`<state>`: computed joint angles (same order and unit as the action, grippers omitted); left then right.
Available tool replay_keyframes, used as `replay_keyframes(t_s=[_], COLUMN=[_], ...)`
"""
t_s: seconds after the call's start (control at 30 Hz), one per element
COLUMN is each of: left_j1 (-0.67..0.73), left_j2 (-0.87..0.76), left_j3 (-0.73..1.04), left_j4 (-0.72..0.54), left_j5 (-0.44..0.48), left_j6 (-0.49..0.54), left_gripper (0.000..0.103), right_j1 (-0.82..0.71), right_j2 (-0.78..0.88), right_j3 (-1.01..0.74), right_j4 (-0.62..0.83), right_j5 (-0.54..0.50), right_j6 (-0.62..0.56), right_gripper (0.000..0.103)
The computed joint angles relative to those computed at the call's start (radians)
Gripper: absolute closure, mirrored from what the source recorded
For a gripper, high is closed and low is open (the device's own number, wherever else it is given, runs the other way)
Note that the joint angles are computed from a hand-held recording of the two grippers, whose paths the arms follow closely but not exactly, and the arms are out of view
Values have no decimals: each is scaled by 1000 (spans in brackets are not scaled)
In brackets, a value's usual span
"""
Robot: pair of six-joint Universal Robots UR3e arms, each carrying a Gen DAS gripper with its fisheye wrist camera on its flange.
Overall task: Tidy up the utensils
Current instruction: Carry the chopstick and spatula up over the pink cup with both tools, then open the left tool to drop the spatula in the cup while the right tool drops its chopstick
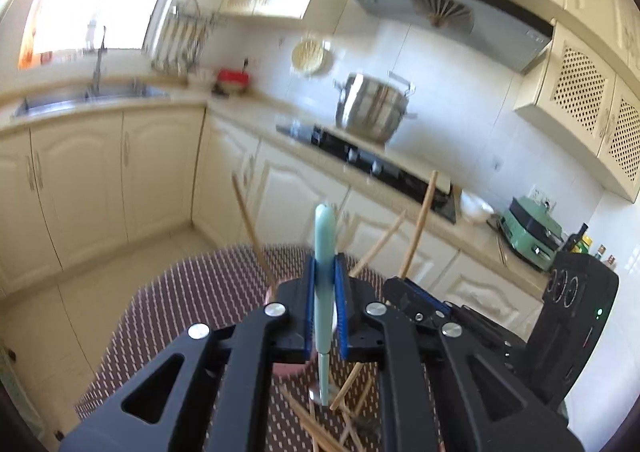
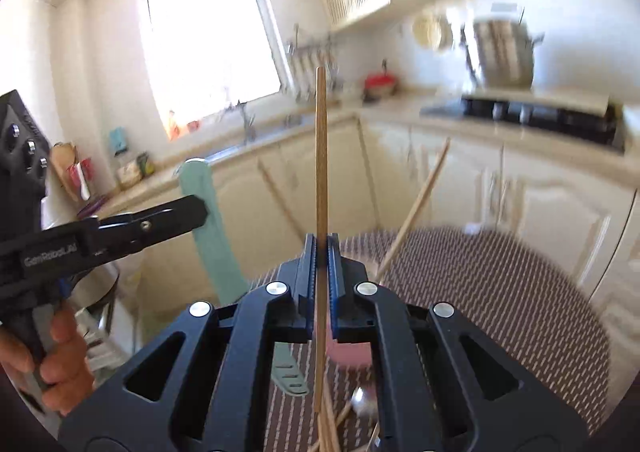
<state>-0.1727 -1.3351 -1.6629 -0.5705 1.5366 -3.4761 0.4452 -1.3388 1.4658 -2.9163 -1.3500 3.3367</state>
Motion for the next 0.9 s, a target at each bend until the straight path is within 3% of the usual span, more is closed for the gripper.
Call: replay_keyframes(t_s=[0.13,0.37,0.57,0.9], left_j1=[-67,-103,-76,-44], left_j2=[-82,-218,-266,-311], left_j3=[95,145,116,42], left_j4=[65,206,264,301], left_j5=[107,188,150,112], left_j6=[23,57,62,51], left_gripper=[94,94,94,93], right_j1=[41,69,71,75], right_j2=[78,187,233,233], right_j3=[-112,-242,-298,-246], right_j4=[-65,-127,-104,-94], right_j5=[-109,-200,-220,-241], right_j6=[16,8,3,0], right_gripper=[97,97,97,97])
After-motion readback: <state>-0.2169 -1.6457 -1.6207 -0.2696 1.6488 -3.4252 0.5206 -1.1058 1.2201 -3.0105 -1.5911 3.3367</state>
